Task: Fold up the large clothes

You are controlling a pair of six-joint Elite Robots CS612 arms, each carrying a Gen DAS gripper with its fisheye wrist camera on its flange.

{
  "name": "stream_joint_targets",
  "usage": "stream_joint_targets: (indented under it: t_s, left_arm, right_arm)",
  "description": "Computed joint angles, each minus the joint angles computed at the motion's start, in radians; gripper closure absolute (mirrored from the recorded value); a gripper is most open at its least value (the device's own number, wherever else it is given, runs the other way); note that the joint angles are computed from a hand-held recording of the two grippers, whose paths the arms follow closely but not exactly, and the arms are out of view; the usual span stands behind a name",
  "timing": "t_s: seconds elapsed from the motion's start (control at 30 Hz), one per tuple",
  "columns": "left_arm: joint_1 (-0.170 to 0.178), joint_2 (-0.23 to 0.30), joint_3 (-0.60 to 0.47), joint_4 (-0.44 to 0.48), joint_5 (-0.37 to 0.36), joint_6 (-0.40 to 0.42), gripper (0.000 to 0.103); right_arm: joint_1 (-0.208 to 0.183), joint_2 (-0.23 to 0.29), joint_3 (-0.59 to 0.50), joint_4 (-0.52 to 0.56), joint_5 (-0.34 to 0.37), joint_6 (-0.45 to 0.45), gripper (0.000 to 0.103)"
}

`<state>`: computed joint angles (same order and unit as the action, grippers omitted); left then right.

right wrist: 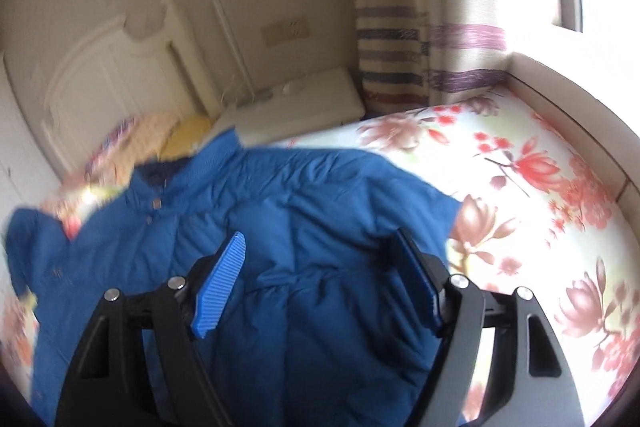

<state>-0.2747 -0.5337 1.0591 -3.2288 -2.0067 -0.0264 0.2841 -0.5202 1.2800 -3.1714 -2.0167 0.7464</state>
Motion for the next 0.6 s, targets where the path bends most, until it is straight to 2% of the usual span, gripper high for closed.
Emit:
stream_joint_targets:
  t_s: [0.1,0.17,0.2,0.27,0.37,0.5,0.6]
  left_arm:
    - [-0.071,-0.035,0.111,0.146,-0.023,0.199,0.091]
    - [-0.087,-0.04,0.158,0.188,-0.026,0.228,0.091]
    - [-0.081,-0.037,0.168,0.214,-0.041,0.196,0.091]
    - [-0.05,-0.031,0.183,0.216,-0.059,0.08,0.091]
    - [0.003,-0.039,0.214,0.182,-0.036,-0.036,0.087]
    - [0.09,-0.048,0.242,0.145,0.116,-0.121,0.084]
    - [0.15,-0.058,0.253,0.183,0.201,-0.231,0.083]
  right_arm:
    - [-0.004,-0.007,0.038,-0.076,-0.019,0.069,0.028]
    - [-0.007,-0.009,0.048,-0.096,-0.016,0.085,0.028]
    - [-0.007,-0.009,0.049,-0.101,-0.013,0.083,0.028]
    - [-0.009,-0.008,0.045,-0.093,-0.002,0.073,0.028]
    - [-0.011,-0.007,0.039,-0.082,0.009,0.063,0.028]
    - [-0.008,-0.005,0.036,-0.088,0.009,0.055,0.028]
    - [0.014,0.001,0.014,-0.089,-0.053,-0.006,0.028]
